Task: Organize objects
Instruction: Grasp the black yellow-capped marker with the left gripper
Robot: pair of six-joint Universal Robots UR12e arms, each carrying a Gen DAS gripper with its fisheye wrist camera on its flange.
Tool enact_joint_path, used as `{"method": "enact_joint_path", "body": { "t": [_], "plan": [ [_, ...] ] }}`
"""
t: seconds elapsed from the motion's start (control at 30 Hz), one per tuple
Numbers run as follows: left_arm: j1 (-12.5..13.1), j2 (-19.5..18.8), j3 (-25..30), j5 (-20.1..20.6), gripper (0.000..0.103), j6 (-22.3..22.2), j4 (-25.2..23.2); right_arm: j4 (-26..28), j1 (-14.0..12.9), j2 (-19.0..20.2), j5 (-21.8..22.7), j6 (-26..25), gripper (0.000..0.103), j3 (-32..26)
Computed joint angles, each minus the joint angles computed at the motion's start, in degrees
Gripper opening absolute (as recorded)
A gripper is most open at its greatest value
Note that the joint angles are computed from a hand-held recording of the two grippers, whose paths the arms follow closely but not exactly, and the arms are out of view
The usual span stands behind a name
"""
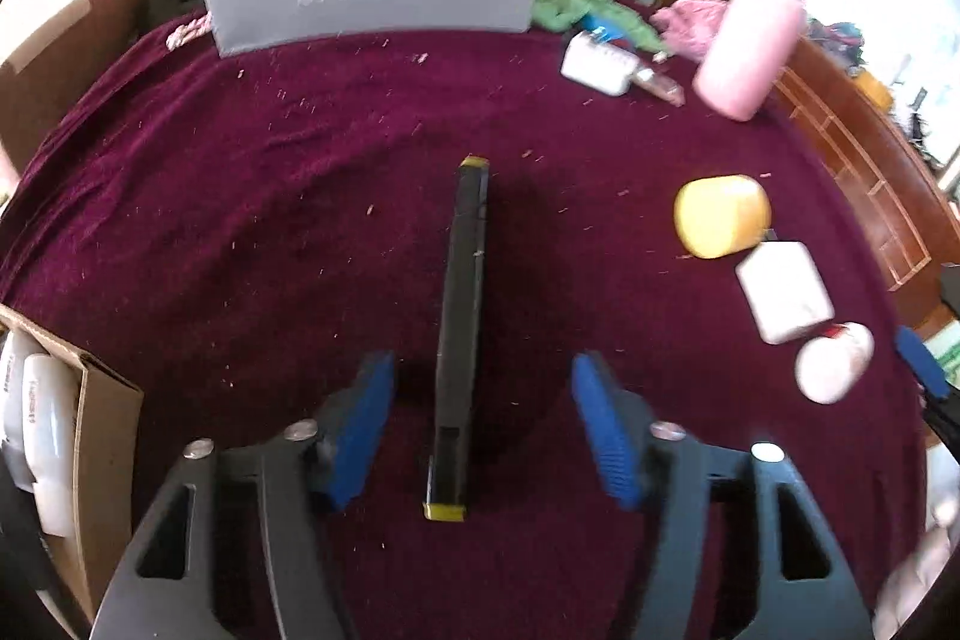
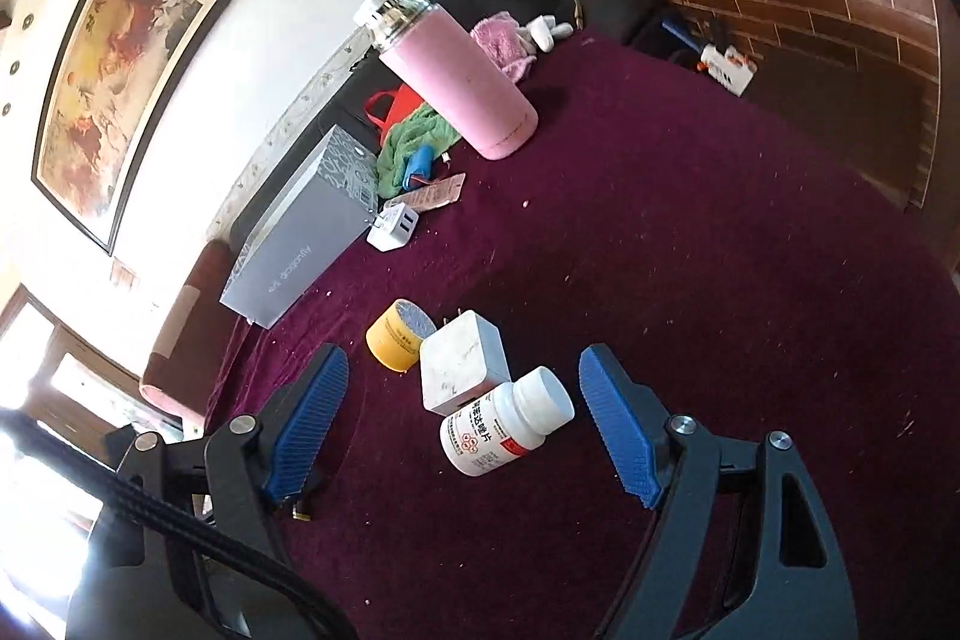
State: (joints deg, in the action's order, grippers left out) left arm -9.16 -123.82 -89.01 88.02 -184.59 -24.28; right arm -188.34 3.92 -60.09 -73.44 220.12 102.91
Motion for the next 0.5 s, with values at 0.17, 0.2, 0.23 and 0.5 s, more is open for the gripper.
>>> {"method": "enact_joint_path", "body": {
  "t": [0.17, 0.2, 0.23, 0.5],
  "plan": [
    [-0.4, 0.4, -0.2, 0.2, 0.011, 3.9, -0.9, 1.1, 0.0, 0.5, 0.5, -0.5, 0.080, -0.7],
    [-0.2, 0.7, -0.8, -0.5, 0.011, 3.8, 0.0, 1.4, 0.0, 0.6, 0.5, -0.5, 0.080, -0.8],
    [0.1, 1.1, -1.4, -1.1, 0.011, 3.7, 0.9, 1.7, 0.0, 0.6, 0.4, -0.5, 0.080, -0.8],
    [2.6, 6.8, -8.8, -7.2, 0.011, 2.7, 3.7, 3.6, 0.2, 0.9, -0.1, -1.3, 0.080, -1.2]
  ]
}}
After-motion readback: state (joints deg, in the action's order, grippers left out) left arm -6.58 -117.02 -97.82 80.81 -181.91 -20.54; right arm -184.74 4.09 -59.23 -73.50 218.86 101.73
